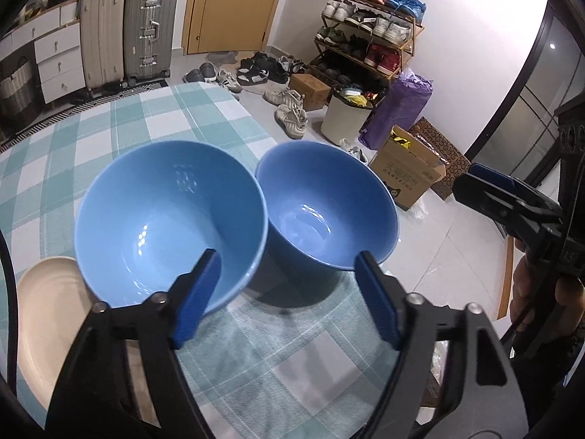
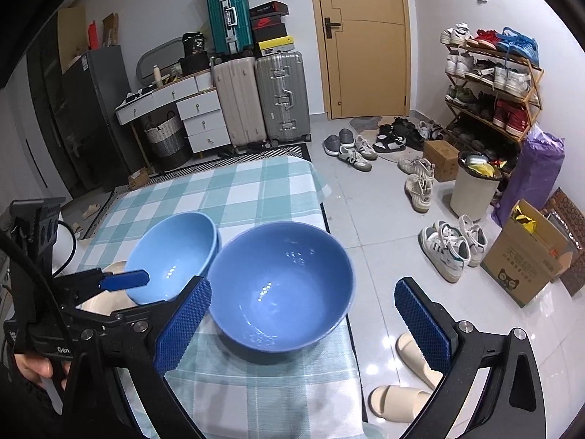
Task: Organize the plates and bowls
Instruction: 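Move both open grippers to the rim of the third light-blue bowl, then close the left gripper on the bowl rim while the right gripper closes on the opposite rim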
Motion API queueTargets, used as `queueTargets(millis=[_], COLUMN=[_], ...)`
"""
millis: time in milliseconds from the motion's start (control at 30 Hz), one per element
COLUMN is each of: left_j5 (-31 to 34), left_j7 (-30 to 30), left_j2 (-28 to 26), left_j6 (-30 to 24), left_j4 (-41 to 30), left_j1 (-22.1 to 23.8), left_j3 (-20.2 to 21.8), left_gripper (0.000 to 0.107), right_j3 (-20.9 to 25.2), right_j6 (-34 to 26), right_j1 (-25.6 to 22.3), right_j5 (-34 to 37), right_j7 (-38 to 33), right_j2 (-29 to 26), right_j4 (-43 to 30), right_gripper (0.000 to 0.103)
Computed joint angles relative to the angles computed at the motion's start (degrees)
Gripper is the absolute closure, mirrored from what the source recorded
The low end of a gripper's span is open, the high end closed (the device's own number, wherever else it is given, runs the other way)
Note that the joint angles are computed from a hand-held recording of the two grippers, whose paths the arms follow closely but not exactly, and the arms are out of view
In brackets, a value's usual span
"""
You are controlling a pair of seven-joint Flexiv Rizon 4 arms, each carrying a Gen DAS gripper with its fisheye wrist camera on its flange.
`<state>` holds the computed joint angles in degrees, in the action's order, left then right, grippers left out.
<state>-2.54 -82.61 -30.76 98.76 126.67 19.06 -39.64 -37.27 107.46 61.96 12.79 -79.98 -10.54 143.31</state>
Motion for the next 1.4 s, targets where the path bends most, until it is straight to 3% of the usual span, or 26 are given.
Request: queueTargets(millis=[133, 333, 567, 767, 967, 1100, 1233, 1400], left_j5=[-0.7, -2.0, -4.1, -5.7, -7.1, -8.1, -8.2, -8.9], left_j7=[-1.2, -2.2, -2.1, -2.2, -2.0, -2.7, -2.9, -3.1], left_j2=[-0.7, -2.1, -4.3, -5.5, -6.7, -7.5, -7.7, -7.7], left_j6=[0.4, -1.1, -2.2, -3.1, -3.7, -3.9, -3.8, -4.9], left_j4=[-0.8, -3.0, -5.6, -7.6, -8.6, -9.1, -9.6, -10.7], left_j1=[-2.9, -5.9, -8.8, -12.1, -12.7, -13.2, -13.8, -15.7], left_j3=[2.0, 3.6, 5.4, 8.0, 8.2, 8.6, 9.2, 11.0], left_gripper=[0.042, 0.043, 0.043, 0.043, 0.043, 0.043, 0.044, 0.047], right_j3=[6.3, 20.6, 31.4, 34.3, 34.1, 33.7, 34.3, 34.2], right_j6=[1.2, 1.9, 1.7, 0.6, 0.8, 0.4, -0.8, -0.8], right_j1=[-6.6, -21.9, -35.0, -39.4, -40.2, -40.2, -41.4, -41.7], right_j5=[0.5, -1.4, -5.9, -9.6, -11.1, -11.7, -13.1, -14.0], right_j7=[0.6, 2.4, 5.2, 7.3, 9.2, 9.9, 11.1, 12.2], right_j2=[-2.3, -5.8, -9.3, -12.6, -15.2, -16.9, -19.0, -20.5], right_j4=[-1.2, -4.3, -7.0, -9.0, -10.6, -12.0, -13.9, -14.9], right_gripper=[0.001, 0.002, 0.022, 0.036, 0.037, 0.046, 0.062, 0.071])
